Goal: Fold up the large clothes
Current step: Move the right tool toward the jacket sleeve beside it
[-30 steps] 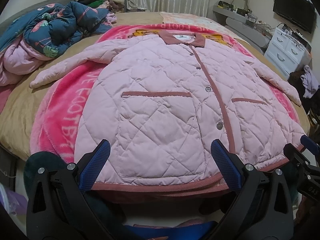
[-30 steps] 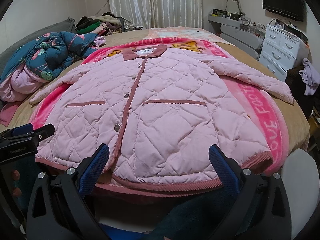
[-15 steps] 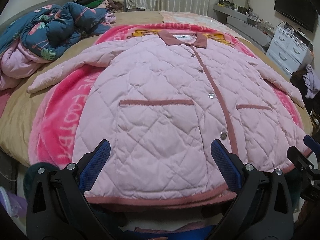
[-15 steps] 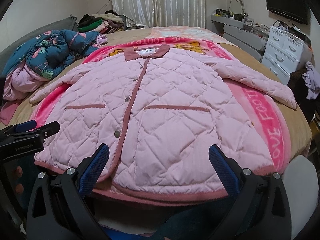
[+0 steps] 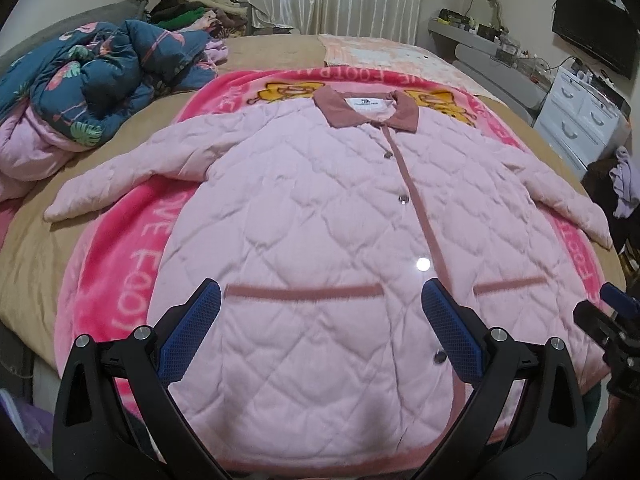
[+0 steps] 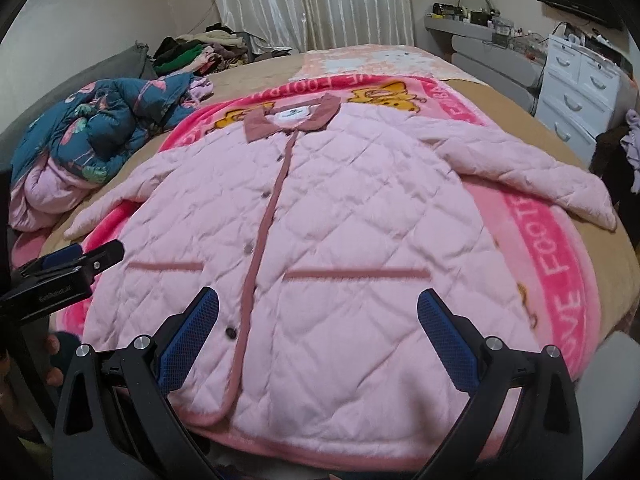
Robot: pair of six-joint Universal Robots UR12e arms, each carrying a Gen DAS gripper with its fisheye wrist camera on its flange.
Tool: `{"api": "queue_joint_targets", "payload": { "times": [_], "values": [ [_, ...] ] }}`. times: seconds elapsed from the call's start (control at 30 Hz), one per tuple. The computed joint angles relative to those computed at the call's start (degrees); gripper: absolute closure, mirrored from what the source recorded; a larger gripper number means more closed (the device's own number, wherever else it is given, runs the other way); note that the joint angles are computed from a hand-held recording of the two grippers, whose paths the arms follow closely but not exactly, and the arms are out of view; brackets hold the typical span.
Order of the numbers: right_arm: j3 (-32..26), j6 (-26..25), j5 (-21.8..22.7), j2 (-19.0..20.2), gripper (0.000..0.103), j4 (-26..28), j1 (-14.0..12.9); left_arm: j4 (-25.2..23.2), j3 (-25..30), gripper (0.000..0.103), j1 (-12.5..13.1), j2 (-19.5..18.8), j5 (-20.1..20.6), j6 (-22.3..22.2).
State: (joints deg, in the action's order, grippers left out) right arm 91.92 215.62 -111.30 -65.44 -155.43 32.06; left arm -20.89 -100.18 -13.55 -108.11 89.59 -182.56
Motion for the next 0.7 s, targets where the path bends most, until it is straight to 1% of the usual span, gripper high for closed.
{"api": "queue_joint_targets", "payload": {
  "times": [0.1,0.23,0.3,0.37,0.4,0.53,0.7],
  "values": [
    [-1.24,-0.31,-0.05,0.26,0.004,0.27,-0.95,0.09,1.68,0.009,-0.53,-0.98,1.53,0.64],
    [-2.82,-1.39,-0.74,0.66,0.004,0.49,-1.92,-1.85,4.37,0.009,-0.81,-2.15,1.06,1.53],
    [-3.29,-1.72,-0.08,0.76,0.004,0.26,-2.55,-2.82,5.8,0.009,-0.59,-2.76,-0.65,1.41],
    [-3.89,-1.78,0.06,0.92,0.004,0.33,-3.03,-3.69,7.13,0.009,-0.17,-3.38,-3.37,1.1],
    [-4.28,-1.84,0.03,1.08,0.004,0.16,-3.3,-4.11,7.77,0.009,-0.19,-3.7,-3.6,0.86],
    [-6.02,-2.07,1.32,1.65,0.004,0.52,-4.49,-5.97,11.37,0.009,-0.65,-5.67,-2.94,0.3],
    [-9.1,-2.61,-0.65,3.09,0.004,1.12,-5.5,-8.39,15.76,0.009,-1.09,-8.21,-2.77,-0.47]
  ]
}}
